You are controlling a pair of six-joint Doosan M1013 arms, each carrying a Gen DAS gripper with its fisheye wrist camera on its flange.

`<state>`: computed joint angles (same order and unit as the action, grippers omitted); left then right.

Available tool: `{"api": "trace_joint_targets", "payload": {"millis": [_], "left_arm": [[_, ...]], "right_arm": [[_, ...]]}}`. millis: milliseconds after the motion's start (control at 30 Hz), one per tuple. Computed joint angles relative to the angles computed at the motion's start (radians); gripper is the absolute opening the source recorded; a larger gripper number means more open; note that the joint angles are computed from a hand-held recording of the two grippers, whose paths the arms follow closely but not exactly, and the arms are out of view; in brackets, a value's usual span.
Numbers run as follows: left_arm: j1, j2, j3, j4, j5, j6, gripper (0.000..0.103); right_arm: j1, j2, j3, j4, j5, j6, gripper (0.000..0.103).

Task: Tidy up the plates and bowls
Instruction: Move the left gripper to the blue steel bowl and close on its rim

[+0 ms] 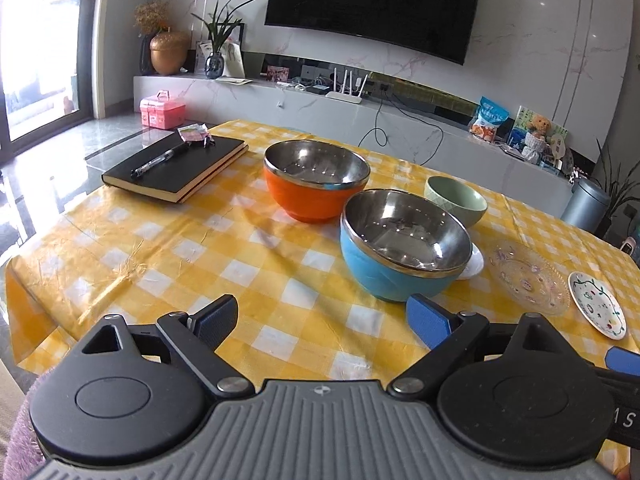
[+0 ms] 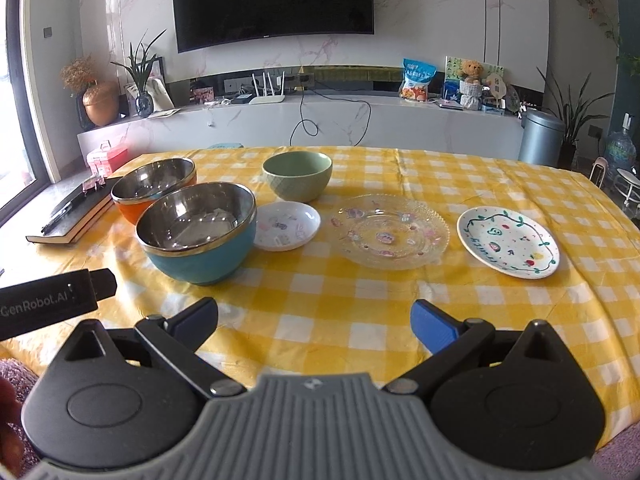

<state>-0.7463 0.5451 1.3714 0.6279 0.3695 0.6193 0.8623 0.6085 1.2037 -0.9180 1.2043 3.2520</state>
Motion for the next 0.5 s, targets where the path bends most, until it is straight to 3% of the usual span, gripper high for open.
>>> {"api": "trace_joint_targets", "payload": {"millis": [100, 233, 433, 500], "left_arm": [[0.004, 0.004, -0.008, 0.021, -0.010, -0.033, 0.103], [0.016, 0.021, -0.053, -0.079, -0.008, 0.035, 0.103], [0.029, 0.077, -0.181, -0.262, 0.104, 0.208, 0.103], [0.034, 0.095, -0.219, -0.310, 0.126, 0.250, 0.098]], "right_arm": [[-0.010, 0.010, -0.015, 0.006, -0.005, -0.007, 0.100], [-0.025, 0.026, -0.050, -0.002, 0.000, -0.025, 0.100], [-0.055, 0.058, -0.112, -0.017, -0.005, -0.062, 0.100], [-0.065, 0.071, -0.135, -0.014, -0.004, -0.076, 0.099]]}}
